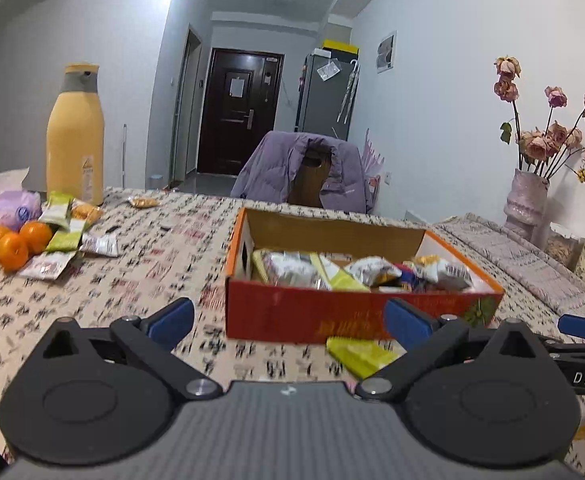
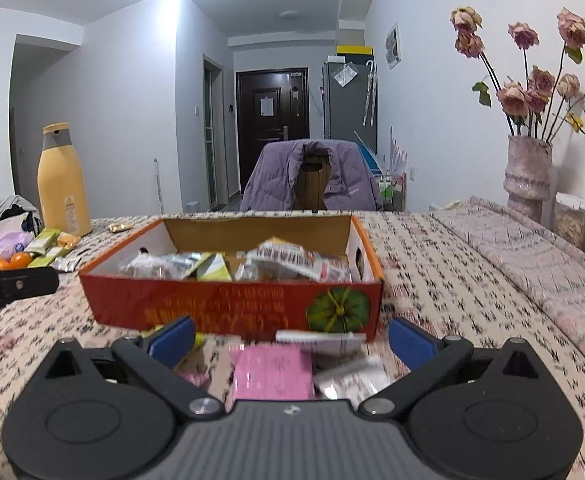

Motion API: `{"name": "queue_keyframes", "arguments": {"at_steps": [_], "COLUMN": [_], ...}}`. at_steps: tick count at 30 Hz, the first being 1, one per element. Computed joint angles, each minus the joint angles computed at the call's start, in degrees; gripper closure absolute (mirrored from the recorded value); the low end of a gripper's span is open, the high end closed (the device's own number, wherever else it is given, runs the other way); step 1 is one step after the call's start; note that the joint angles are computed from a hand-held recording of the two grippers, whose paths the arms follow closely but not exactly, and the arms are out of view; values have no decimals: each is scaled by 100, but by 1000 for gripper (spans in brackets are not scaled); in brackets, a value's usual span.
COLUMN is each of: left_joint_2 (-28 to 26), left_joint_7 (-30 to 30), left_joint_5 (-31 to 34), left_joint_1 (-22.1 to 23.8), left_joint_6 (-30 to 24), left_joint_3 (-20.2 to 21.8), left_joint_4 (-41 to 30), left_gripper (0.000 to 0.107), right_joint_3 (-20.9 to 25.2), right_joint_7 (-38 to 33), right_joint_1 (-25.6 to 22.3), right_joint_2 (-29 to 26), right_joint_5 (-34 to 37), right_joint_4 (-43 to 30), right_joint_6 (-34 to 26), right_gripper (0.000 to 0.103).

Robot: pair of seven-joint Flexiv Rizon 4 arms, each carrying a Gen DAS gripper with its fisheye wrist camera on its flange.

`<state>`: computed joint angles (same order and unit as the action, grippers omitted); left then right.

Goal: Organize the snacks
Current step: 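Withdraw both grippers from the box back toward the snack pile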

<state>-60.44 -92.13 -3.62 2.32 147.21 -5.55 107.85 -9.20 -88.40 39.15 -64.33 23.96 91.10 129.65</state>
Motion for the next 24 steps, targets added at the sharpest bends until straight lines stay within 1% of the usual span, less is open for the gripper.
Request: {"name": "queue_keyframes", "arguments": {"at_steps": [7, 13, 18, 20, 24], "left_joint_2": [-62, -88, -89, -90, -77], "left_joint_7": [-24, -41, -61, -67, -87], "left_joint_5": [227, 332, 375, 397, 413], "left_joint_1": [83, 176, 222, 241, 263], "left_joint_6": [108, 88, 54, 23, -33], "left_joint_3": [25, 13, 2, -7, -21], "left_joint_4": [256, 347, 339, 329, 337], "left_gripper": [4, 4, 4, 4, 4], "right_joint_3": [215, 303, 218, 170, -134], "right_joint_7": [50, 130, 165, 188, 246], "right_joint_1": [-104, -200, -173, -192, -105], "right_joint_2": [35, 54, 57, 95, 86], "right_joint_5": [-158, -336, -334, -362, -249], "right_joint_4": [395, 549, 547, 544, 459], "right_joint_6": [208, 197, 103, -64, -409], "right_gripper": [0, 0, 0, 0, 1]}}
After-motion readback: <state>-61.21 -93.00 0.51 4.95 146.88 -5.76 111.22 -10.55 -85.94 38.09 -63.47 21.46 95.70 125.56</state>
